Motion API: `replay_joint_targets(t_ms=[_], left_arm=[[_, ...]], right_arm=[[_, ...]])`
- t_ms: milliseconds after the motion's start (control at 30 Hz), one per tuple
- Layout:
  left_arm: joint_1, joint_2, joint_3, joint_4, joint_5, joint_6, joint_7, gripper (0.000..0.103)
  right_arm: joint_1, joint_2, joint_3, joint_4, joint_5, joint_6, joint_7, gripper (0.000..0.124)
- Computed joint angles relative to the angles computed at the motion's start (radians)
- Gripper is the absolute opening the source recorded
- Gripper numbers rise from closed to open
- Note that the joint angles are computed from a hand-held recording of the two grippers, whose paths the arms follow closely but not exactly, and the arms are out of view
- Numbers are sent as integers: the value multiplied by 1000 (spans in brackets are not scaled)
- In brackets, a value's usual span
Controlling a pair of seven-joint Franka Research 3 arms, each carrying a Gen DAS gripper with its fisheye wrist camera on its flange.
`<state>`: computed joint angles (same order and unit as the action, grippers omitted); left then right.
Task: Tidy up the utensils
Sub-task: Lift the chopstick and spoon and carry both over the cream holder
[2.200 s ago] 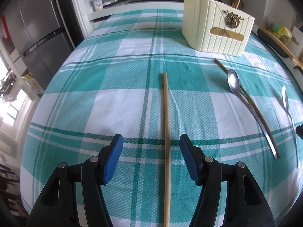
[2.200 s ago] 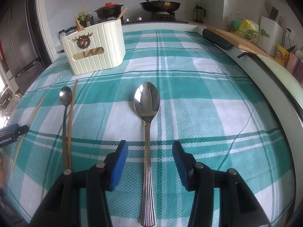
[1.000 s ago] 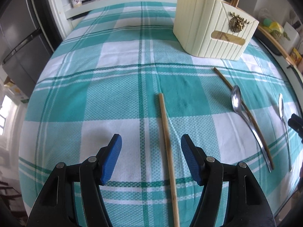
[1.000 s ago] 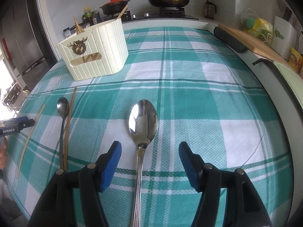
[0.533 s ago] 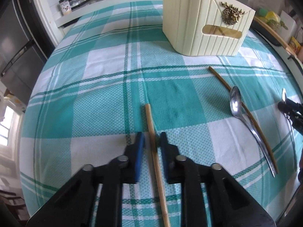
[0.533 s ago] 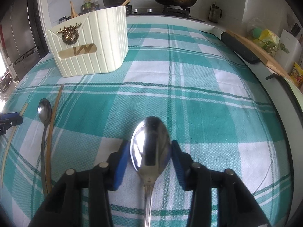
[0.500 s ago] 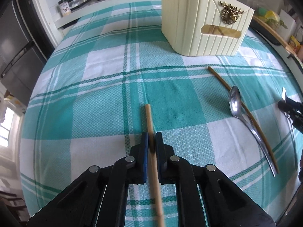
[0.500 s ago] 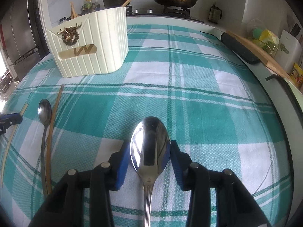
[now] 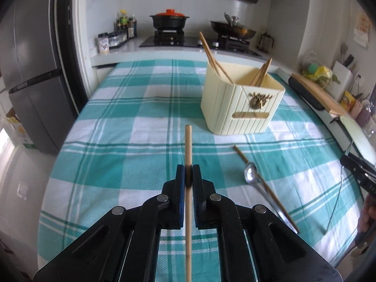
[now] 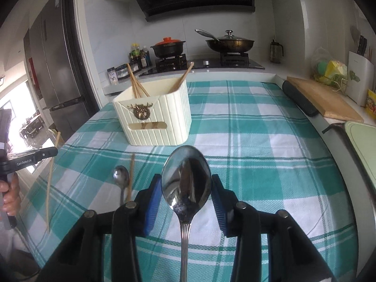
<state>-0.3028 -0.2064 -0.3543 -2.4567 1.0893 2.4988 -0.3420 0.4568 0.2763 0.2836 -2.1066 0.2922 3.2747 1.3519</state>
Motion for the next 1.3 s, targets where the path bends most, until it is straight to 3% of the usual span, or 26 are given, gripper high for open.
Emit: replay_joint_targets(t_ms=[167, 467, 533, 667, 867, 1067, 1300], left_arm=[[-4, -86, -28, -25, 33, -23, -55, 4], [10, -141, -45, -34, 57, -16, -88, 4], [13, -145, -49, -29, 57, -20, -80, 4], [24, -149, -40, -16, 62, 5, -51, 4], [52, -149, -26, 40, 57, 23, 44, 4], [102, -118, -17, 148, 97, 13, 119, 4], [147, 14, 19, 353, 191, 11, 131, 4]], right_arm=[[-102, -60, 115, -69, -30, 69, 18, 42], [-97, -95, 101, -78, -148, 101, 123, 42], [-132, -92, 130, -65, -191, 98, 152, 42], [-167, -78, 162, -13, -242, 58, 171, 42], [-300, -11, 312, 132, -210, -50, 93, 42], [-154, 99, 167, 405, -206, -198, 70, 42], [24, 325, -5, 863, -205, -381, 97, 42]])
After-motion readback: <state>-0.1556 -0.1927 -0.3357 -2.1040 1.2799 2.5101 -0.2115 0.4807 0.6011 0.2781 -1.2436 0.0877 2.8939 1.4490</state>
